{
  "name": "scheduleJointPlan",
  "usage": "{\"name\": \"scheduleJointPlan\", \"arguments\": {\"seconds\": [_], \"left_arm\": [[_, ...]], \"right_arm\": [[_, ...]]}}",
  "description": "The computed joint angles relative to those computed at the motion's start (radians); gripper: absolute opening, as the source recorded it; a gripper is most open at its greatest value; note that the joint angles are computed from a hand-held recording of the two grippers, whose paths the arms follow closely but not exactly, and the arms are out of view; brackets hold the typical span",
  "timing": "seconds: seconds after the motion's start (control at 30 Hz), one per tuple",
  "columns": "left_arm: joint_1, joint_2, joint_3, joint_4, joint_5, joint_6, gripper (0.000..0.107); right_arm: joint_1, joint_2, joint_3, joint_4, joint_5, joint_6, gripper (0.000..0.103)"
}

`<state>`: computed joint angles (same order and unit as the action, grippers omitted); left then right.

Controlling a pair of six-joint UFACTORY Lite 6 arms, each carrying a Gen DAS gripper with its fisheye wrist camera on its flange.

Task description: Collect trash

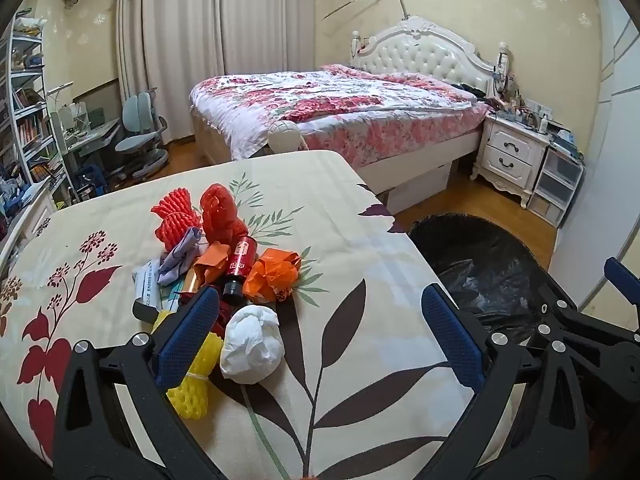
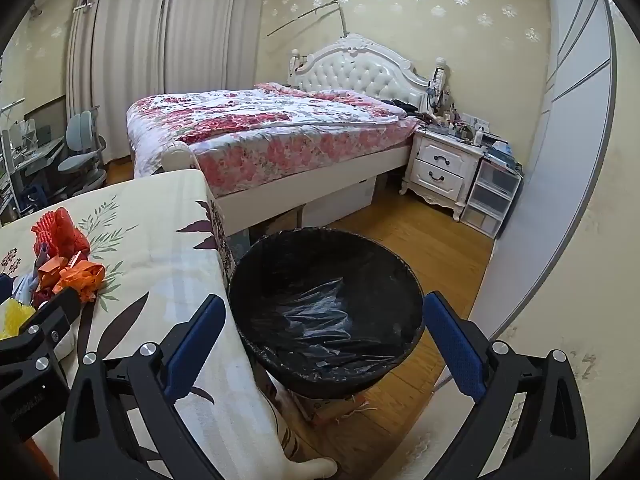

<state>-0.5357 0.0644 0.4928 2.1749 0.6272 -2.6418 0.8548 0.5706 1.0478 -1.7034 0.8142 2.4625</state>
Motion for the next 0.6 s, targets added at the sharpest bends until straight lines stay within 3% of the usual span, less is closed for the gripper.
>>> {"name": "scheduleJointPlan", "arguments": {"seconds": [0.6], "left_arm": [[-0.013,-0.003,0.023,-0.021,-0.021,0.013,0.099]], "right_arm": [[-0.001,-0.027,-0.026,0.002,0.01,-0.001,0.096]]}}
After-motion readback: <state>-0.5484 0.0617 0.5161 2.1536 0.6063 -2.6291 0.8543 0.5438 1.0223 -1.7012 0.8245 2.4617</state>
